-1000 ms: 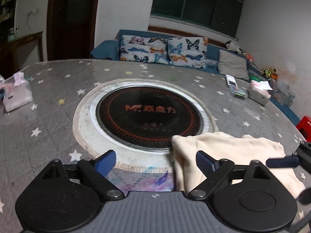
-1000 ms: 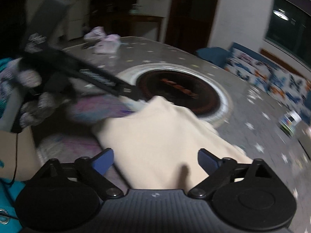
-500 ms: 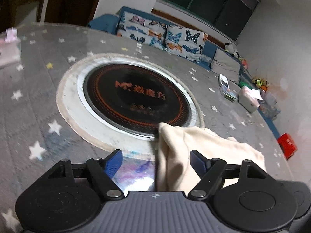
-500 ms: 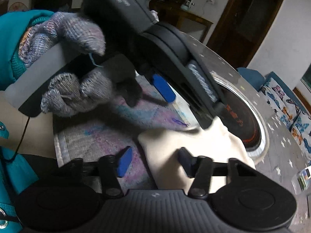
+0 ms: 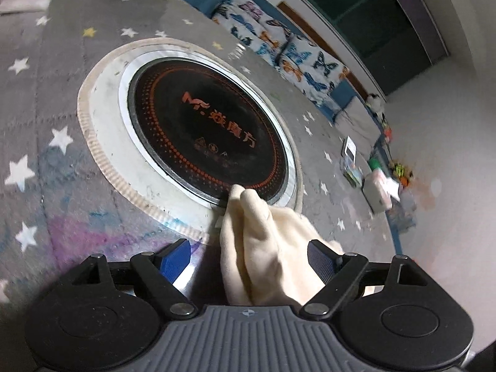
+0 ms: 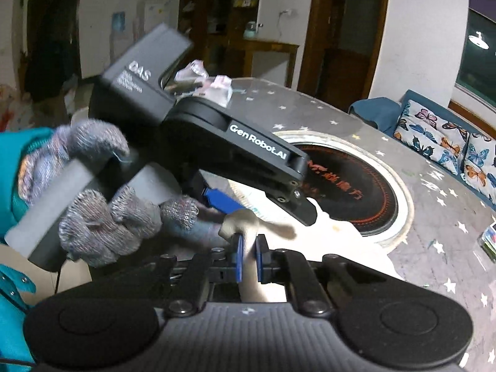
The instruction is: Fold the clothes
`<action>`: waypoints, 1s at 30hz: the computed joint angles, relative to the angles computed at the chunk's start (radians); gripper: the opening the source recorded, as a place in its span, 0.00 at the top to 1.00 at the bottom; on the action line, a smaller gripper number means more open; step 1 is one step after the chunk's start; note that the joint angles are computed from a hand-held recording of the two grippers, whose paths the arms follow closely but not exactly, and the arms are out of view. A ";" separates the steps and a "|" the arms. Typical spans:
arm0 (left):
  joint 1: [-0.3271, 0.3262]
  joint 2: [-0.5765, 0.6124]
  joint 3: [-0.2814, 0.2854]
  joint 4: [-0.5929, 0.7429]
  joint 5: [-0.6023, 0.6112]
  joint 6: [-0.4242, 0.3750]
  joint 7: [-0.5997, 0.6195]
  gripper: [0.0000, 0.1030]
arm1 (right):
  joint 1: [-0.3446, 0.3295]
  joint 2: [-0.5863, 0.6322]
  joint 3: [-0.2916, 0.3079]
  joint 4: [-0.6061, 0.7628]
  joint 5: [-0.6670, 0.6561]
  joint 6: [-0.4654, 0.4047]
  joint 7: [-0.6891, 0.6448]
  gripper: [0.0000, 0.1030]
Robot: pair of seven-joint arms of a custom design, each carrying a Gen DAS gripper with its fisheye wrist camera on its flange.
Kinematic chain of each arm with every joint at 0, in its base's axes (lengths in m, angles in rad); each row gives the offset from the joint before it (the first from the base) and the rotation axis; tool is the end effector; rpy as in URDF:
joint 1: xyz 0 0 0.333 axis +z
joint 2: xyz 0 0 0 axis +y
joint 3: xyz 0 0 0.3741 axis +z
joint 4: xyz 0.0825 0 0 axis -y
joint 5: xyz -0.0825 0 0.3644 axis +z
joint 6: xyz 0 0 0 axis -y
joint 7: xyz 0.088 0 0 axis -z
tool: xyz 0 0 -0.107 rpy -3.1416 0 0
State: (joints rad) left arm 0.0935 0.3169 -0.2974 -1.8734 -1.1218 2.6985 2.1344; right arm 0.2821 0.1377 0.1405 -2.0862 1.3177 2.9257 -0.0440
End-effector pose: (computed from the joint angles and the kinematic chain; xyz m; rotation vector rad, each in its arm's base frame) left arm 0.6519 -0.0827 0.4575 2.1301 -1.7377 1.3013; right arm 0.5553 0.1790 0.4735 -2.1417 0.8539 -0.5094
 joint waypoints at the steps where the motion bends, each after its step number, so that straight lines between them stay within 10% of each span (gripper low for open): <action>1: 0.000 0.002 0.000 0.004 -0.001 -0.006 -0.013 0.17 | -0.003 -0.003 0.000 0.000 0.009 -0.005 -0.004 0.93; 6: -0.002 0.014 -0.007 0.018 -0.008 -0.027 -0.022 0.22 | -0.004 -0.013 -0.005 -0.003 0.043 -0.024 -0.029 0.93; 13: -0.004 0.043 -0.009 0.038 0.014 -0.078 -0.045 0.77 | -0.003 -0.014 -0.017 -0.005 0.071 -0.047 -0.041 0.91; 30: -0.017 0.024 -0.026 0.008 0.021 0.014 0.078 0.79 | -0.117 0.026 -0.080 -0.026 0.074 0.208 0.245 0.62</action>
